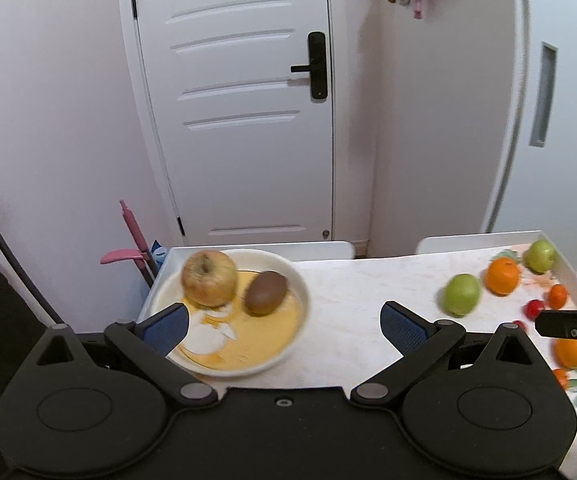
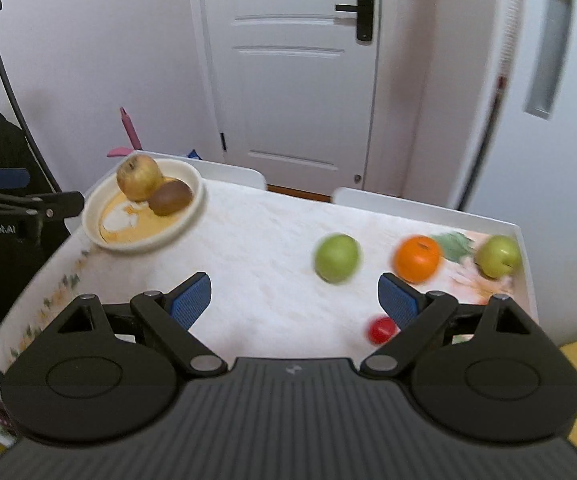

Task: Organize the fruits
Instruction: 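Grasp the small tangerine with the left gripper while the right gripper grasps the large orange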

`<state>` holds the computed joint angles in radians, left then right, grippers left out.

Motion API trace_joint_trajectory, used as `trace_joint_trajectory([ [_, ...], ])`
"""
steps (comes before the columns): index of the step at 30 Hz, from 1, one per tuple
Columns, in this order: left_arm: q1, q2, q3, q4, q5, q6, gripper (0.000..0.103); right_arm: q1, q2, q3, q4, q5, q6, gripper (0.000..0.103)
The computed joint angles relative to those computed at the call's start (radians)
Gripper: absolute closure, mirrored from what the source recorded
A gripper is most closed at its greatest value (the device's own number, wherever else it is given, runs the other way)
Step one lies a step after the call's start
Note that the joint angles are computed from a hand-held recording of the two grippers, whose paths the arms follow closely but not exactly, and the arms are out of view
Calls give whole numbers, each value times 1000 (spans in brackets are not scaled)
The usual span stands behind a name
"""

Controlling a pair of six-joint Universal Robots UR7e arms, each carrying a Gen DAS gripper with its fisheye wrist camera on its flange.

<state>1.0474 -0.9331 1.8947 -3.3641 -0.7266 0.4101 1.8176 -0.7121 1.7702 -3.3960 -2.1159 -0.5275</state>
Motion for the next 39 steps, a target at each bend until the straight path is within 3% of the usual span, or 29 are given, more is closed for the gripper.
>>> trace_joint_trajectory([
  [7, -87, 57, 83, -54, 32, -106, 0, -86, -132, 147, -66, 40, -73, 0],
  [14, -126, 151, 111, -75, -5, -159, 0, -194, -198, 235, -125, 101, -134, 0],
  [27, -122, 349, 74, -132, -133, -63, 2, -363, -211, 290, -160, 273, -305, 1],
  [39, -99, 450, -28, -62, -181, 0, 37, -417, -198, 256, -88, 355, -373, 8],
])
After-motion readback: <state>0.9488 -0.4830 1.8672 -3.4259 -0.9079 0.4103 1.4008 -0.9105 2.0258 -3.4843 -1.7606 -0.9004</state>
